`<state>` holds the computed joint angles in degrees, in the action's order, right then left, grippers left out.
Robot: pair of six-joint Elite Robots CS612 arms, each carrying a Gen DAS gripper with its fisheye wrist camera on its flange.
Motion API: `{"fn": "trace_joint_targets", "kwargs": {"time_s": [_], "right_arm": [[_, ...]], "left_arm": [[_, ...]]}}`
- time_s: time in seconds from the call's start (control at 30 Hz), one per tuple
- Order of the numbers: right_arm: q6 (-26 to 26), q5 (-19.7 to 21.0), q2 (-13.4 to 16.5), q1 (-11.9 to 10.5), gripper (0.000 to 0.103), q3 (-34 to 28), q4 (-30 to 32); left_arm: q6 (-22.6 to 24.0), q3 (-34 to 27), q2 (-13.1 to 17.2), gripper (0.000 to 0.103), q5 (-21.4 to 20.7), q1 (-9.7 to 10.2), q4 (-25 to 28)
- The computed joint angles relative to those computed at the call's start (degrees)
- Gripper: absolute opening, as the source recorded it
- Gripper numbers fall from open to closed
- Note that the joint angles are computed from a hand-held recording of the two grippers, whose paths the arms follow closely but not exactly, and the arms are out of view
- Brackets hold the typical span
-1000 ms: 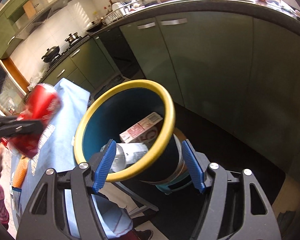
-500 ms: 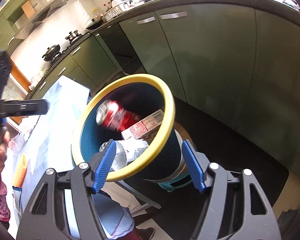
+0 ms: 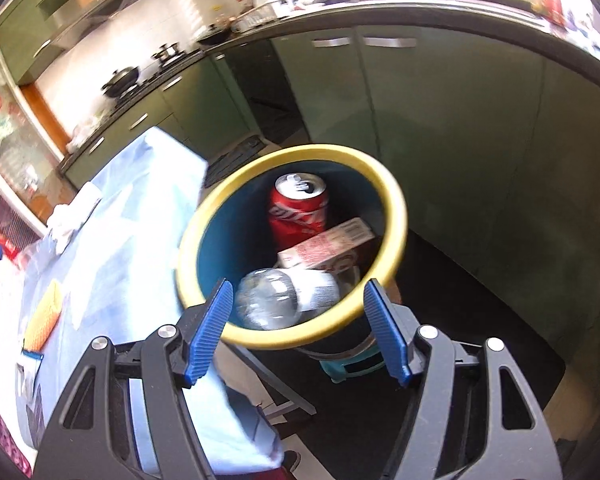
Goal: Collect trash
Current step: 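Move the right gripper to the white squeeze tube and grasp it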
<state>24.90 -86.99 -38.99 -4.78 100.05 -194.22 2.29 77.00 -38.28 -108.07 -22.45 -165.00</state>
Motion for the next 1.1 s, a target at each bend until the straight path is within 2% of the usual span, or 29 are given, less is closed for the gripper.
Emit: {"fn": "trace_joint_targets", "kwargs": {"time_s": [0.2,0.3,0.4,0.6,0.7,0.87,0.93,1.03,1.1], "right_arm": [[-5.5,2.3,0.4,3.1,0.065,-3.1,1.5],[-9.3,5.1,1.0,5.1,0.065,-5.5,3.1],[-13.4,8.5,1.5,7.0,0.065,-7.8,5.3],[-22.1,17.1,3.2,11.1,0.065,-13.5,12.6],[-27.5,18.5,3.6,13.1,0.065,-15.5,14.9],[-45.8,19.7,3.6,15.8,0.065,-19.3,21.6],[-55.1,19.9,3.6,16.7,0.065,-21.1,25.7],[-69.9,18.0,3.9,17.9,0.063,-25.3,37.4],[-78.0,16.8,4.1,18.4,0.060,-27.9,44.8]], "left_arm": [[-7.1,10.8,-4.9,0.098,8.3,3.48,-14.2],[-10.4,14.6,-6.4,0.098,12.1,5.43,-18.6],[-12.9,17.7,-7.2,0.098,14.7,7.19,-21.9],[-16.6,20.9,-7.5,0.098,15.7,9.70,-23.7],[-17.3,21.6,-7.3,0.098,15.5,10.43,-24.2],[-17.1,22.6,-7.5,0.098,15.5,10.93,-25.7],[-17.3,23.1,-7.7,0.098,15.6,11.18,-26.1],[-17.4,23.9,-8.0,0.098,16.7,11.49,-26.8],[-17.5,24.5,-8.5,0.098,17.5,11.80,-27.7]]}}
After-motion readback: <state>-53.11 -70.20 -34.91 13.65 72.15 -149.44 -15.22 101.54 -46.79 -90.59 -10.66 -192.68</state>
